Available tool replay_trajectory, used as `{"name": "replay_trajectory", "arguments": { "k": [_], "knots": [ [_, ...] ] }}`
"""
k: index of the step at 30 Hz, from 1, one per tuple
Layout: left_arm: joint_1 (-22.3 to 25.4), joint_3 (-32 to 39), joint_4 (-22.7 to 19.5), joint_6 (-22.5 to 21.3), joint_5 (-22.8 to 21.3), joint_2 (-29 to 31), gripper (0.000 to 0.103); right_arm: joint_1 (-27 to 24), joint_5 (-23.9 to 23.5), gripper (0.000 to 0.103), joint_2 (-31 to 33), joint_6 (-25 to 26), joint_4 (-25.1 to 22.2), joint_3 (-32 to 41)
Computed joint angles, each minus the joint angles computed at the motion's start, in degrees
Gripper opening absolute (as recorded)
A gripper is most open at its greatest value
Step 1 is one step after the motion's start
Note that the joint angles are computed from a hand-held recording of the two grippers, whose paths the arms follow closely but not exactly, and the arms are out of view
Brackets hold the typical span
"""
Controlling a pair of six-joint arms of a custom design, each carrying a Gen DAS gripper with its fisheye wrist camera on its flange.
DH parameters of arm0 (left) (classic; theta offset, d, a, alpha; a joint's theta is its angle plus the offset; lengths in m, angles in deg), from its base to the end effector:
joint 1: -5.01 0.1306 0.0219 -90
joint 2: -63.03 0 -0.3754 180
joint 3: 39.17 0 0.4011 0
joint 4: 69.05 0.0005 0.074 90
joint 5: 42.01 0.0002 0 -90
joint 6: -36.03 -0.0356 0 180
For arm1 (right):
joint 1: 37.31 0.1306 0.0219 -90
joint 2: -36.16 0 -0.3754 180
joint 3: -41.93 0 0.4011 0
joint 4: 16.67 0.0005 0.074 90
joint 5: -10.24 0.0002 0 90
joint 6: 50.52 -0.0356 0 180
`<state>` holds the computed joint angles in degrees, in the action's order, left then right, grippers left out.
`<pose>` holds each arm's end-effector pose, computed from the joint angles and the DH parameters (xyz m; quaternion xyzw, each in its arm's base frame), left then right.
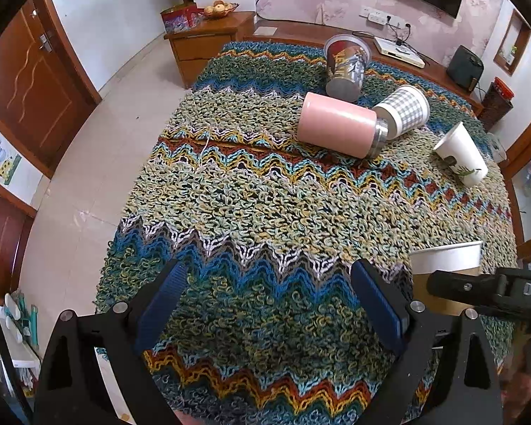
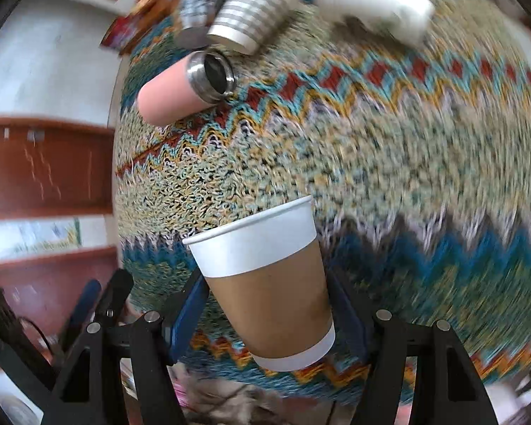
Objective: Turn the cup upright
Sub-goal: 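Rotate the held cup upright and lower it onto the blanket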
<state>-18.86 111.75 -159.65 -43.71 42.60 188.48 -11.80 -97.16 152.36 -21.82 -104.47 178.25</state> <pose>0.5934 -0.2595 0.5095 0.1055 0.9698 -0.0192 0.2191 0.5417 0.2697 0.5054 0.2701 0.9319 0.2393 0.0370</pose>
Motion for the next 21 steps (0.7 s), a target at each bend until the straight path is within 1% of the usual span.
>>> {"name": "replay_trajectory", "arguments": {
  "k": [2, 5, 8, 11, 17, 21],
  "knots": [
    [0.0, -1.5, 0.8, -0.6, 0.0, -1.1, 0.095, 0.6, 0.4, 0.069, -2.3, -4.0, 2.8, -3.7],
    [0.1, -3.8, 1.6, -1.3, 0.3, -2.7, 0.095, 1.8, 1.2, 0.069, -4.1, -7.3, 4.8, -7.0],
    [0.3, -5.3, 1.6, -2.0, 1.1, -3.6, 0.095, 2.4, 2.6, 0.069, -3.9, -7.8, 3.8, -6.5],
    [0.3, -6.9, 1.3, -2.8, 2.2, -4.3, 0.095, 3.3, 4.6, 0.070, -3.4, -8.4, 3.7, -6.6],
    [-0.2, -8.6, 0.1, -5.5, 4.1, -4.9, 0.095, 4.1, 6.1, 0.070, -2.7, -10.8, 5.9, -7.5],
    [-0.9, -8.7, -1.4, -7.8, 5.6, -4.5, 0.095, 4.8, 5.9, 0.070, 0.3, -12.4, 7.5, -5.6]
  ]
}}
